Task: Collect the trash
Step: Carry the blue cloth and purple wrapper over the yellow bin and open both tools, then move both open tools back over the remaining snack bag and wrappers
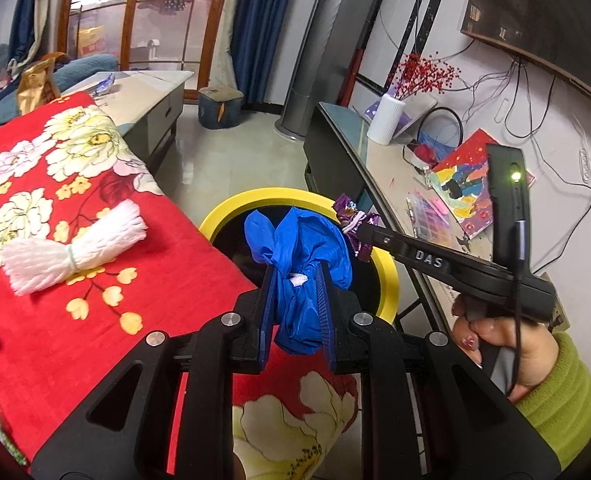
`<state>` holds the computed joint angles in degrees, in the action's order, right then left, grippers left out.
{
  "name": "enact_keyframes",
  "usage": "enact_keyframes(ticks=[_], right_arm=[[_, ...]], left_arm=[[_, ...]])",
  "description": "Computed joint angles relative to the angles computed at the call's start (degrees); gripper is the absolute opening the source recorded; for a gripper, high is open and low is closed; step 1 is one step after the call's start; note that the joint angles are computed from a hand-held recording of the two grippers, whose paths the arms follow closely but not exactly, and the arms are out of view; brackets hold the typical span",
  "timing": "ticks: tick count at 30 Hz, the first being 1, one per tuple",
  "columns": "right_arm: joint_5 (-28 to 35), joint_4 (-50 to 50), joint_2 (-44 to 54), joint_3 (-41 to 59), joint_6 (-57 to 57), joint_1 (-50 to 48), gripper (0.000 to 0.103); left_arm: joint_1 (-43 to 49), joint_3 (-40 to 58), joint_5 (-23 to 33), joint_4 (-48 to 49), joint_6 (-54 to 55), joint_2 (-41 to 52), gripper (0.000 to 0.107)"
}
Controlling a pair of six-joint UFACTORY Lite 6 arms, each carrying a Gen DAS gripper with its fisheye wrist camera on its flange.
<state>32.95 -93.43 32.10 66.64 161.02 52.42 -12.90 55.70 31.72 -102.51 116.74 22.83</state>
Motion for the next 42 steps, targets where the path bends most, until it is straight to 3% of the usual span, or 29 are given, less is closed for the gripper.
enact_keyframes(ticks=[7, 10, 12, 13, 23, 30, 42], right_arm=[[-0.55, -2.24, -0.46, -2.10, 3.79, -0.44, 0.009], [-0.06, -2.04, -1.16, -2.93, 4.20, -0.39, 0.014], [0.46, -2.50, -1.69, -3.69, 5.34, -0.28, 0.028], [0.75, -2.40, -1.91, -4.04, 5.54, -0.16, 0.032], [2.68, 0.51, -1.34, -1.72, 1.45, 1.11, 0.040], [3.40, 3.85, 0.73, 3.65, -4.71, 2.42, 0.046], [3.31, 10.65, 8.09, 18.26, -17.57, 5.30, 0.051]], left_arm=[[-2.31, 8.73, -1.96, 3.73, -5.30, 8.41, 0.014], [-3.18, 11.26, -3.29, 4.51, -6.90, 10.51, 0.022], [-3.39, 11.05, -3.74, 3.45, -6.02, 10.44, 0.028], [-3.25, 10.66, -3.63, 2.86, -5.52, 10.22, 0.038], [2.91, 3.74, -0.86, -1.92, -1.89, 3.65, 0.085], [6.49, -2.94, -0.80, -7.65, 5.14, -3.28, 0.089], [16.12, -8.61, 1.70, -7.47, 8.10, -9.74, 0.089]])
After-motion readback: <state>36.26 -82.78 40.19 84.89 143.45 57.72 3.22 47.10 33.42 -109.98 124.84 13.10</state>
